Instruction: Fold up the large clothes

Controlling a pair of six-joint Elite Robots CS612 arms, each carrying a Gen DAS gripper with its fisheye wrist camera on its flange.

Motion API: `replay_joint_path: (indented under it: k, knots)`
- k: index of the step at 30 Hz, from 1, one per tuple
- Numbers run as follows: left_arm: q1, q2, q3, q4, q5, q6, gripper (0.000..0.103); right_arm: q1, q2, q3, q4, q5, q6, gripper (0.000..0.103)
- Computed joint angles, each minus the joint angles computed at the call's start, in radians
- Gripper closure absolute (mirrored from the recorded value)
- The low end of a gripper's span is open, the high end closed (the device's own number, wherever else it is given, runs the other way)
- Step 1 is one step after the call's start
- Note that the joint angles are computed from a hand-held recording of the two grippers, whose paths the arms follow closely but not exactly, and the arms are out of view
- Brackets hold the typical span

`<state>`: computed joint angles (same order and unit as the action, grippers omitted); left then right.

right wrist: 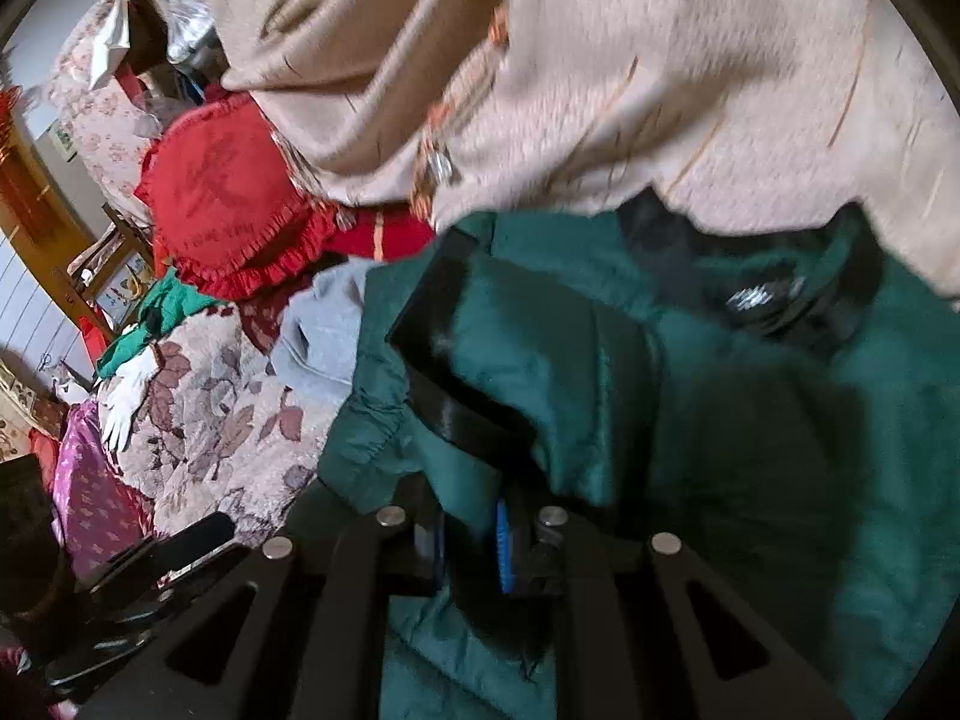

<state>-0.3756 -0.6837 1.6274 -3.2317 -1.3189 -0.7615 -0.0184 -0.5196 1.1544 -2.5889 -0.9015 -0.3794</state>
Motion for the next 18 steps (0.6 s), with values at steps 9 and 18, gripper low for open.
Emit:
replay_joint_path:
  k: [9, 18]
  knots:
    - [0.009, 0.014, -0.031, -0.047, -0.070, 0.000, 0.068, -0.025, -0.021, 0.036, 0.020, 0.085, 0.041, 0.039]
    - [0.017, 0.077, -0.165, 0.042, -0.121, -0.014, 0.053, -0.126, -0.142, 0.217, -0.132, 0.042, 0.045, 0.027]
